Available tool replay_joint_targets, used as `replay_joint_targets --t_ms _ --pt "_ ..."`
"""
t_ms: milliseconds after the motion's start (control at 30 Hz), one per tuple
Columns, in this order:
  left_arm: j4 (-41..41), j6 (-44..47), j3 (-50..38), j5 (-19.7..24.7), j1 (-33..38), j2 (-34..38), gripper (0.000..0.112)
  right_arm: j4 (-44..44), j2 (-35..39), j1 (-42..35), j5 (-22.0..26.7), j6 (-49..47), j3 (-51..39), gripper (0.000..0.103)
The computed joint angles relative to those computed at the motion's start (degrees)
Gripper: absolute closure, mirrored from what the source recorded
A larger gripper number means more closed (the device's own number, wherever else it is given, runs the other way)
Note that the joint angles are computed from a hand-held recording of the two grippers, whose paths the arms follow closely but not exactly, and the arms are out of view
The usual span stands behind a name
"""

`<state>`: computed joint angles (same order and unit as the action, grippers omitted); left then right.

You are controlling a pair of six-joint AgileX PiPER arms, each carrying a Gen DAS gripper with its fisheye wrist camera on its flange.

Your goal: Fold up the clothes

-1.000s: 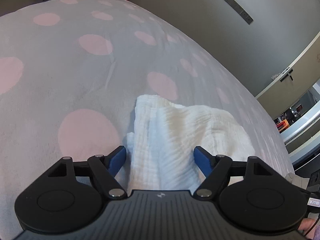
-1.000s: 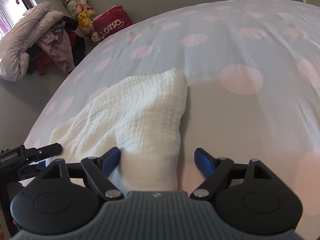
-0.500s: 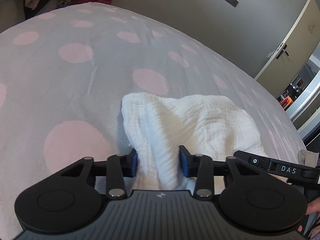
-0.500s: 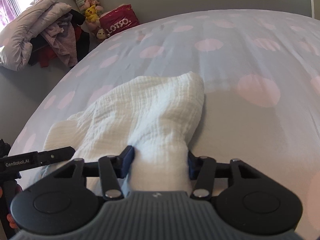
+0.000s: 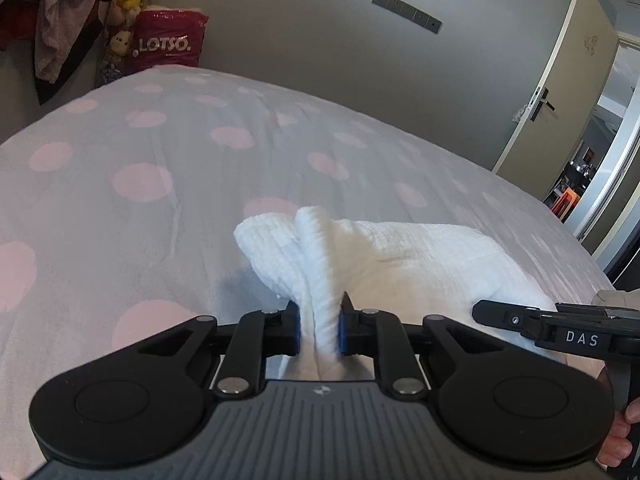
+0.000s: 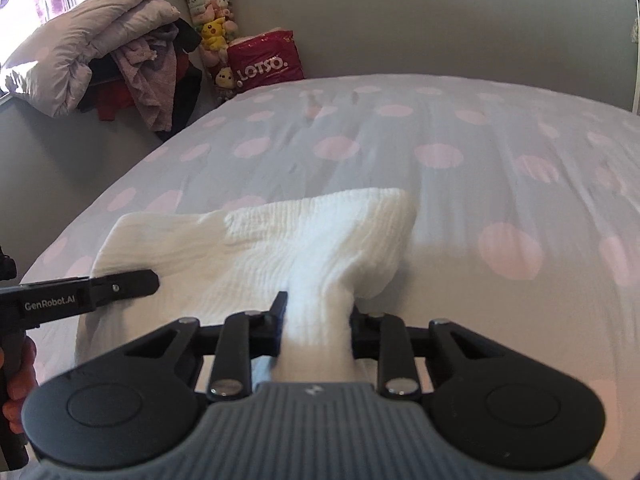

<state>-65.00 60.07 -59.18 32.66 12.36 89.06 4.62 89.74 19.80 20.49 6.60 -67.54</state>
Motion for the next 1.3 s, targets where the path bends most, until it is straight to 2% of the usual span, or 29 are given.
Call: replay_joint_targets --t_ms 233,400,600,700,833,933,1133,1300 --pt "-3.6 -0.4 1.5 5.3 7.9 -10.8 0.099 -25.8 -8.0 10.5 3.3 21.3 -1.8 0.075" --pt "-3.1 1.5 -2.0 13.4 19.1 -16.2 0.099 -38.1 -8.8 19.5 6.7 33.2 -6.8 0.075" --pt "-2.8 4.4 -9.0 25.2 36.4 -16.7 0.099 -48.8 -2.7 32.2 11.2 46.3 -16.5 0.075" --pt "-2.5 5.0 -14.3 30.9 44.3 -13.9 0.099 -52.6 2.4 37.5 12.9 52.4 -22.0 0.075" --pt "-0.8 6.1 -22.3 35.4 50.8 -8.6 0.099 -55.5 10.6 43.0 15.3 59.7 -30.7 0.075" --pt "1.2 6.6 -27.5 35.8 52.5 -4.5 0.099 -56.5 17.1 45.5 17.0 62.7 -37.4 0.075" --pt "5.5 8.9 -34.2 32.3 50.8 3.7 0.099 -54.9 31.0 46.9 20.4 63.3 -53.4 0.075" --pt "9.0 10.8 -37.7 27.7 46.5 10.5 0.099 -48.9 43.4 45.1 23.9 55.4 -69.9 0.075"
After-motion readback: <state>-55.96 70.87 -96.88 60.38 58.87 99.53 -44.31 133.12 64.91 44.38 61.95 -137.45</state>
